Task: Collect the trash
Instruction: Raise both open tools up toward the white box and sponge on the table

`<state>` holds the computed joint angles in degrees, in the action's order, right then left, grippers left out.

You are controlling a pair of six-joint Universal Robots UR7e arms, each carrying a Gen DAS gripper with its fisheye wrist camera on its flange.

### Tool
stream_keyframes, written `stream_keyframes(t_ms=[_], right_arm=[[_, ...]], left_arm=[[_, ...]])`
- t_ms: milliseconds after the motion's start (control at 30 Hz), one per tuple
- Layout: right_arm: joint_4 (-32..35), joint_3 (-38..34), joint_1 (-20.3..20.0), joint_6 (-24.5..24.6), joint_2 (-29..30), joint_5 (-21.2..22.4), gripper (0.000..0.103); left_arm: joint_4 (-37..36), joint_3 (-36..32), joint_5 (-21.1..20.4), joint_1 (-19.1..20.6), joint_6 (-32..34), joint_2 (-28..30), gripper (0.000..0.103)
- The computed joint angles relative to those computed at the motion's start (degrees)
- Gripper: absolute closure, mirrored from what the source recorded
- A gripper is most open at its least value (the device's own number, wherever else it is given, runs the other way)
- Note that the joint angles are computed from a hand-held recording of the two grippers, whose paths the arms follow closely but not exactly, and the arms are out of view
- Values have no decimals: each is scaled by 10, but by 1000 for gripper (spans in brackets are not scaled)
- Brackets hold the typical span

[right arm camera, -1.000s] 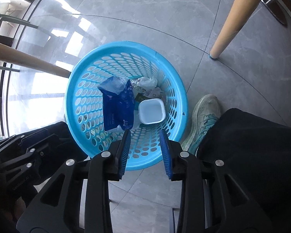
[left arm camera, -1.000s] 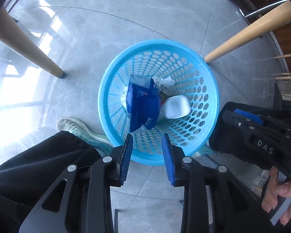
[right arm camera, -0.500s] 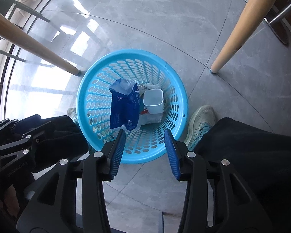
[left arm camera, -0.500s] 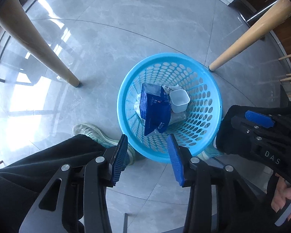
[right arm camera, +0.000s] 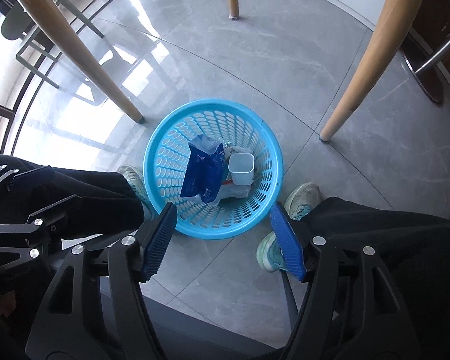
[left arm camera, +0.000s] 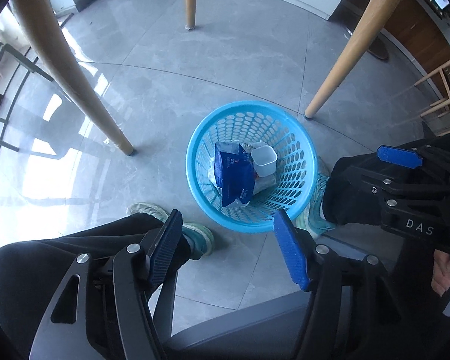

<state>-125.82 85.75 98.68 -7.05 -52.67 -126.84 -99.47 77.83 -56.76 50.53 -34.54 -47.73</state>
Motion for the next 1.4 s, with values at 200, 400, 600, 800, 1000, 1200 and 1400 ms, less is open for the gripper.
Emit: stream_keyframes(t_ms=[200, 400, 600, 800, 1000, 1200, 1400], right_arm=[[-13, 34, 19, -16, -49, 12, 34], [-25, 71, 43, -36, -95, 15, 29], [-45, 106, 61, -44, -149, 28, 28], [-73, 117, 88, -62, -183, 36, 22], [-84, 101, 117, -71, -200, 56, 22], [-117, 69, 144, -93, -199, 68, 18], [-141, 28, 157, -107, -187, 86, 15]], left_arm=[[-30, 49, -5, -19, 6, -52, 34], [-61, 96, 6, -51, 17, -97, 26], [-92, 124, 20, -82, 36, -136, 19], [-140, 132, 73, -118, 64, -162, 13], [-171, 117, 100, -140, 93, -170, 11], [-210, 104, 154, -161, 127, -167, 7], [-239, 71, 170, -159, 159, -151, 7]])
